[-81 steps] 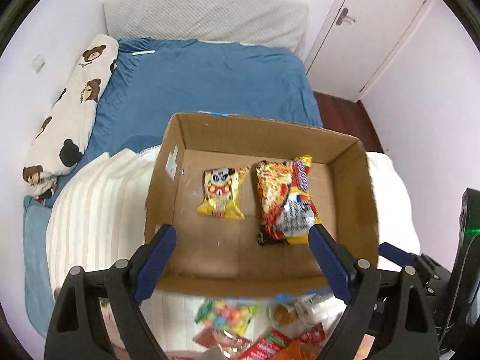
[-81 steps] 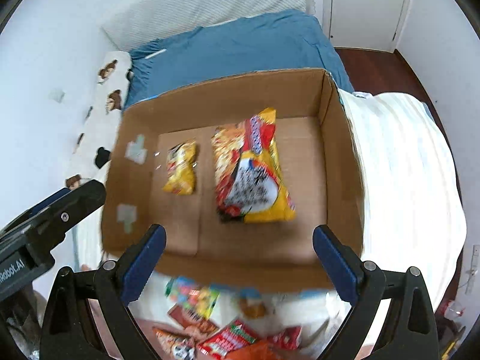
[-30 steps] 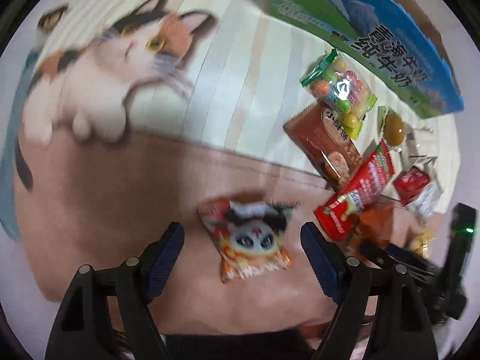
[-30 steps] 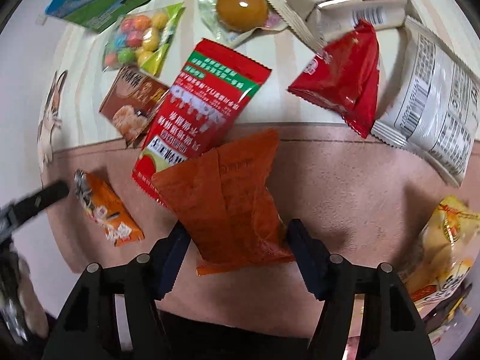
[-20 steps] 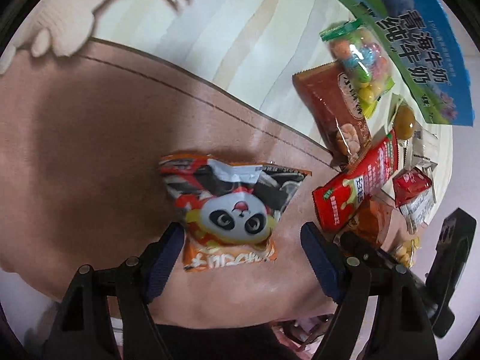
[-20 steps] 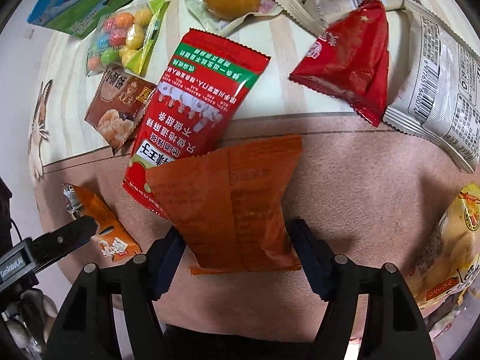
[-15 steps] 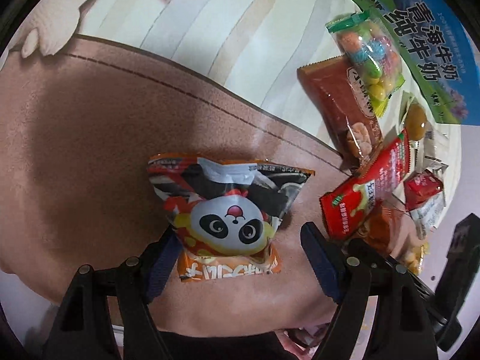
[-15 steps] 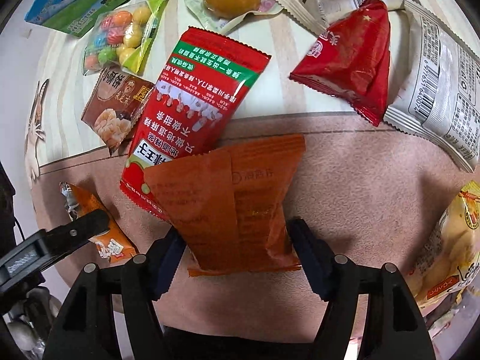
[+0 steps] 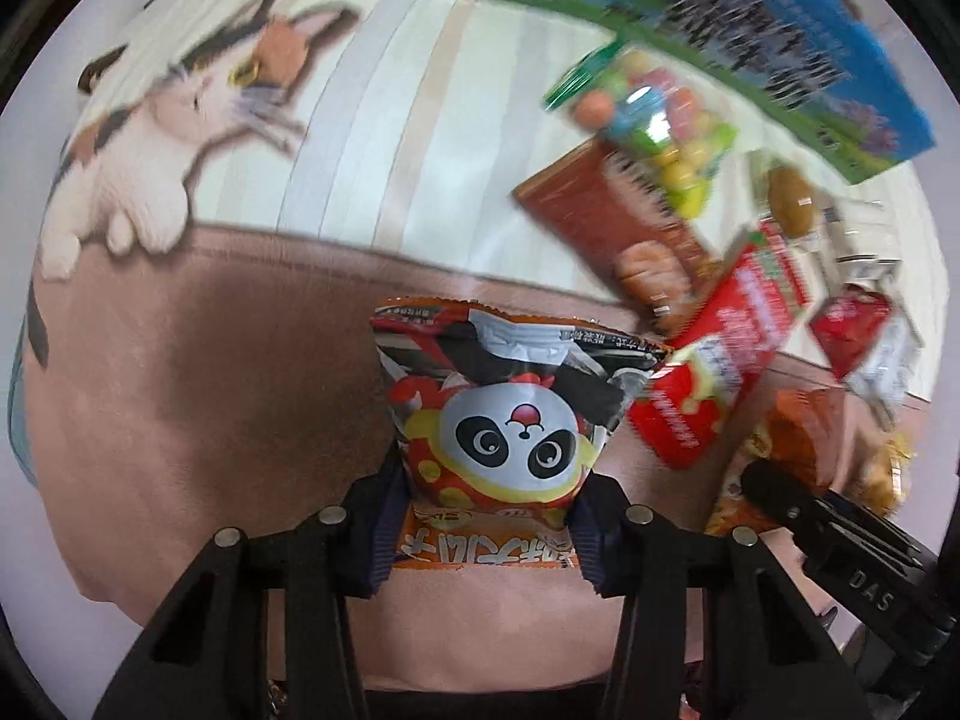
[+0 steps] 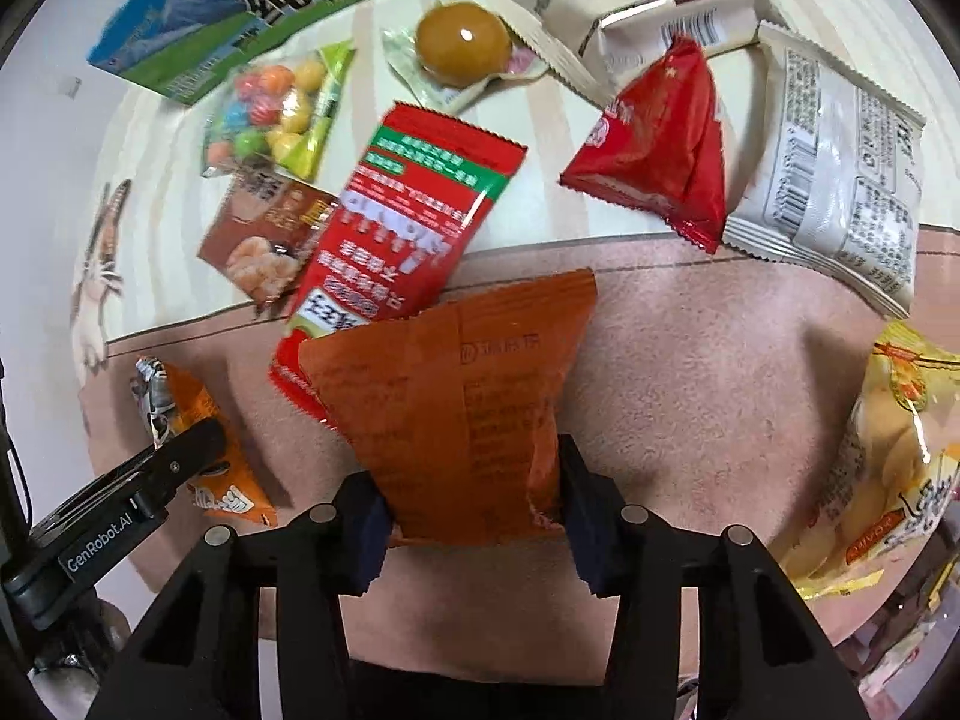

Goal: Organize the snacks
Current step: 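Carry both packets into the box and open both tools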

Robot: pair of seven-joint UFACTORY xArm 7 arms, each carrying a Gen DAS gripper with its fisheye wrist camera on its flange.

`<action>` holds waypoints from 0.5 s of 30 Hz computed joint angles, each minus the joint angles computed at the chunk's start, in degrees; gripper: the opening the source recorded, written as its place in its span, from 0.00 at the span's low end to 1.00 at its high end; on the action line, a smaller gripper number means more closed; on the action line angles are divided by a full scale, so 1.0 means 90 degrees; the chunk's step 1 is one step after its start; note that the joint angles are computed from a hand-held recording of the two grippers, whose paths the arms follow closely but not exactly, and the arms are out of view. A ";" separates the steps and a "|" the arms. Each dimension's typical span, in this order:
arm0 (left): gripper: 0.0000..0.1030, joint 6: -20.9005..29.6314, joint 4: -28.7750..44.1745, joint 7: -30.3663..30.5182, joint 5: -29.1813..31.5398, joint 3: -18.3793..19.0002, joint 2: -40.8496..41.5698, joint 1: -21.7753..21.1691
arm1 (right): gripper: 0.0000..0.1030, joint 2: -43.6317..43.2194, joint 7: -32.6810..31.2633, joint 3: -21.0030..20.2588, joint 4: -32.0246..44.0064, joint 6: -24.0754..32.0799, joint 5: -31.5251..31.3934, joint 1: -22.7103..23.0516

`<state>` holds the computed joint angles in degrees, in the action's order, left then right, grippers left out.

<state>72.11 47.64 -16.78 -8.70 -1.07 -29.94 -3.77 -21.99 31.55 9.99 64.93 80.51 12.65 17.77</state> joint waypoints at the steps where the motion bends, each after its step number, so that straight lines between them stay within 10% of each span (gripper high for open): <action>1: 0.43 0.0106 0.0124 0.0065 -0.0031 0.0057 -0.0082 -0.0007 | 0.50 -0.0041 -0.0008 -0.0032 0.0055 0.0016 0.0065 0.0006; 8: 0.43 0.0283 0.1665 0.0205 -0.0468 0.0188 0.0360 -0.0104 | 0.50 0.0233 -0.0143 -0.0206 0.1242 0.0038 0.0408 -0.0048; 15: 0.43 0.0511 0.4245 0.0690 -0.0481 0.0311 0.2000 0.0047 | 0.50 0.1974 -0.0524 -0.0327 0.4204 0.0183 0.0259 -0.0249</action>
<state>76.71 85.84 -10.56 -13.03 1.73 -11.94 -3.35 -4.23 26.84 7.04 102.77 82.16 14.99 15.53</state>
